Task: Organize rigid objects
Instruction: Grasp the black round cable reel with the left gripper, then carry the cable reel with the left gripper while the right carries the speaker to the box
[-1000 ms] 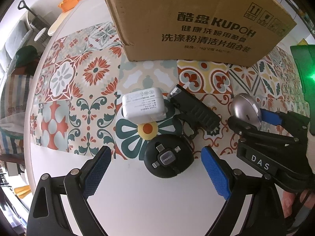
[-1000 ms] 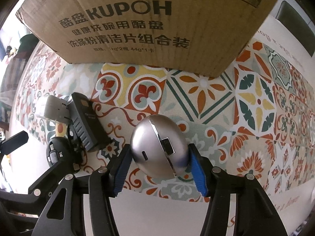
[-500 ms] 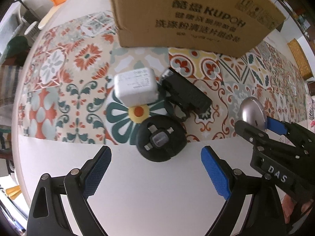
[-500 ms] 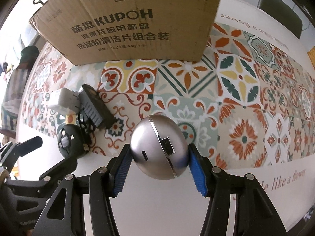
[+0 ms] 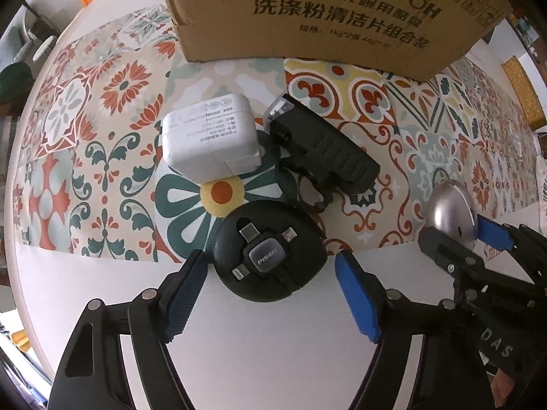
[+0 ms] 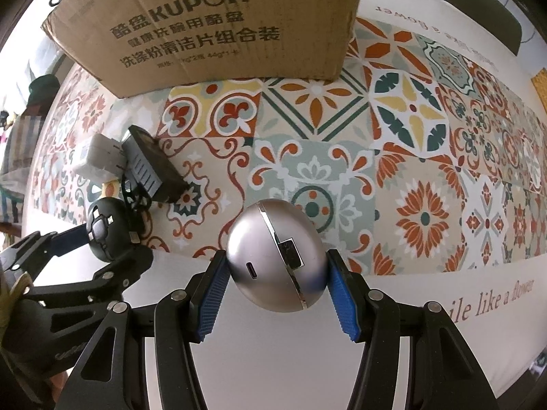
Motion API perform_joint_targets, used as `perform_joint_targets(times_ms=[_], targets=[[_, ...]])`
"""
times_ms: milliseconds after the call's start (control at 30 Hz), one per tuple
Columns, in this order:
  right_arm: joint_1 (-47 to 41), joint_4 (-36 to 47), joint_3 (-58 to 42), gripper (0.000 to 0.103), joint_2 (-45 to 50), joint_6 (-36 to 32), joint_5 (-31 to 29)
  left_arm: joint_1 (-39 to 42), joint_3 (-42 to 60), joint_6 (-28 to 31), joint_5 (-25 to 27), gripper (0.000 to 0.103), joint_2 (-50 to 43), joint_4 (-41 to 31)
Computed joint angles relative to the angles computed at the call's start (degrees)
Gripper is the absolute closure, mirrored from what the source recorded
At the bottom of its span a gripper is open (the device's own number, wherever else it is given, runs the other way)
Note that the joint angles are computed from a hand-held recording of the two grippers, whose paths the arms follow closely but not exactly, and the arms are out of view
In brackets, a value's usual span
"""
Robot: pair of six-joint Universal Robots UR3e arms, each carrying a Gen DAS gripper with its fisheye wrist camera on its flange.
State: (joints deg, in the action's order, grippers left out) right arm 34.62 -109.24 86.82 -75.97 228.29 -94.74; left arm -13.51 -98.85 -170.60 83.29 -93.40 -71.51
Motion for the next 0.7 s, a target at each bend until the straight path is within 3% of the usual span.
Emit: perform_joint_targets(times_ms=[167, 400, 700], targets=[[0.5, 0.5, -4.1, 0.046, 3.9, -0.6, 0.4, -0.3, -0.5, 0.9, 0.9, 0.041, -0.7, 2.8], [2.2, 3.0, -9.0, 0.046, 6.8, 0.0, 0.1, 1.2, -1.7, 2.4, -0.5, 0.041, 0.2, 3.5], [4.3, 6.3, -12.9, 0.046, 6.4, 2.0, -0.8, 5.2, -7.1, 5.2, -2.4, 0.041, 11.4, -0.8]])
